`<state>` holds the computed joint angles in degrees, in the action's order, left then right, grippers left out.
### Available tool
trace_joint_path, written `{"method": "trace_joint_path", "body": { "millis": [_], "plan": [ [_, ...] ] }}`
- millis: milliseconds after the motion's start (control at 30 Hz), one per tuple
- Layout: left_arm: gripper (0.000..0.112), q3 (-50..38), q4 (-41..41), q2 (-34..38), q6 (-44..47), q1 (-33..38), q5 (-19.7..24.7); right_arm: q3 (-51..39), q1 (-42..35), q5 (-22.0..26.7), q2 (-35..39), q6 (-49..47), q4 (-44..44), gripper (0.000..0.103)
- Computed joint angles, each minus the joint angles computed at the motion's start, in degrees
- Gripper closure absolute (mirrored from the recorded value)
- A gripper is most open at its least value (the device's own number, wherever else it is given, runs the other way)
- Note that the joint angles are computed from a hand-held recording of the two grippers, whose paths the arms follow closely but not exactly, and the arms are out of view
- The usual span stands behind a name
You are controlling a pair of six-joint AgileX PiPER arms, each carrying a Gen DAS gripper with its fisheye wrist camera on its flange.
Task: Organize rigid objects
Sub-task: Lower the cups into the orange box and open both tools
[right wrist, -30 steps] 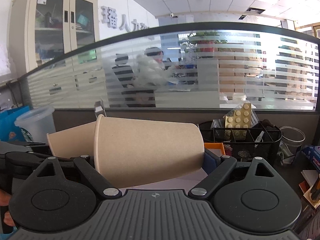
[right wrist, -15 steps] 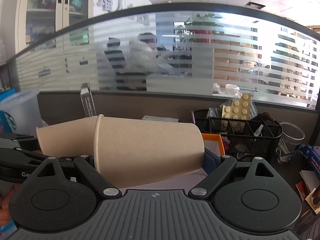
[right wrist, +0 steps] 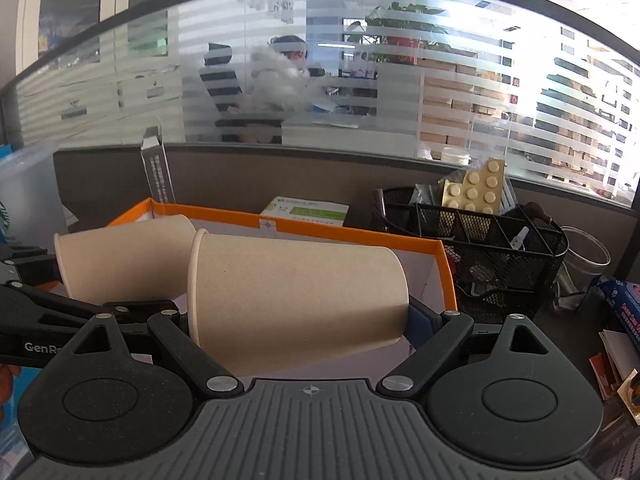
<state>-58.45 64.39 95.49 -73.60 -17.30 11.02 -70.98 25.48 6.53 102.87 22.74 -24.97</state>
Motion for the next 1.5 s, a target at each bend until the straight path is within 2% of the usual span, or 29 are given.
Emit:
{"method": "trace_joint_path", "body": {
  "millis": [133,233,433,633,767,900,1167,1400,1500],
  "plan": [
    [0.034,-0.5,-0.7,0.4,1.6,-0.5,1.1,-1.2,0.1,2.3,0.7,-0.5,-0.2,0.015],
    [0.034,-0.9,-2.4,0.7,4.1,-0.9,2.1,-2.1,0.0,3.7,1.2,-4.5,3.4,0.015],
    [0.035,-1.5,-0.5,1.6,4.3,-2.2,4.3,-5.4,0.9,9.3,2.3,-8.3,3.9,0.015],
    [0.034,-1.6,3.9,2.4,0.9,-3.0,5.5,-10.1,0.1,14.7,4.7,-18.7,12.9,0.015],
    [0.035,-1.6,5.1,2.8,0.3,-3.1,5.9,-11.8,0.8,17.6,5.6,-17.6,10.5,0.015],
    [0.035,-1.6,4.6,2.8,1.1,-2.7,5.4,-13.7,0.7,20.5,6.6,-20.1,12.0,0.017],
    [0.034,-1.3,5.6,2.7,0.0,-2.7,5.2,-14.4,2.0,22.0,7.3,-16.4,6.7,0.018],
    [0.034,-1.9,2.0,2.7,3.7,-2.9,5.8,-14.8,2.7,23.4,7.5,-13.8,4.0,0.018],
    [0.024,-1.4,3.6,2.2,1.6,-3.1,6.6,-13.9,3.1,22.9,7.1,-10.6,1.0,0.015]
  ]
}}
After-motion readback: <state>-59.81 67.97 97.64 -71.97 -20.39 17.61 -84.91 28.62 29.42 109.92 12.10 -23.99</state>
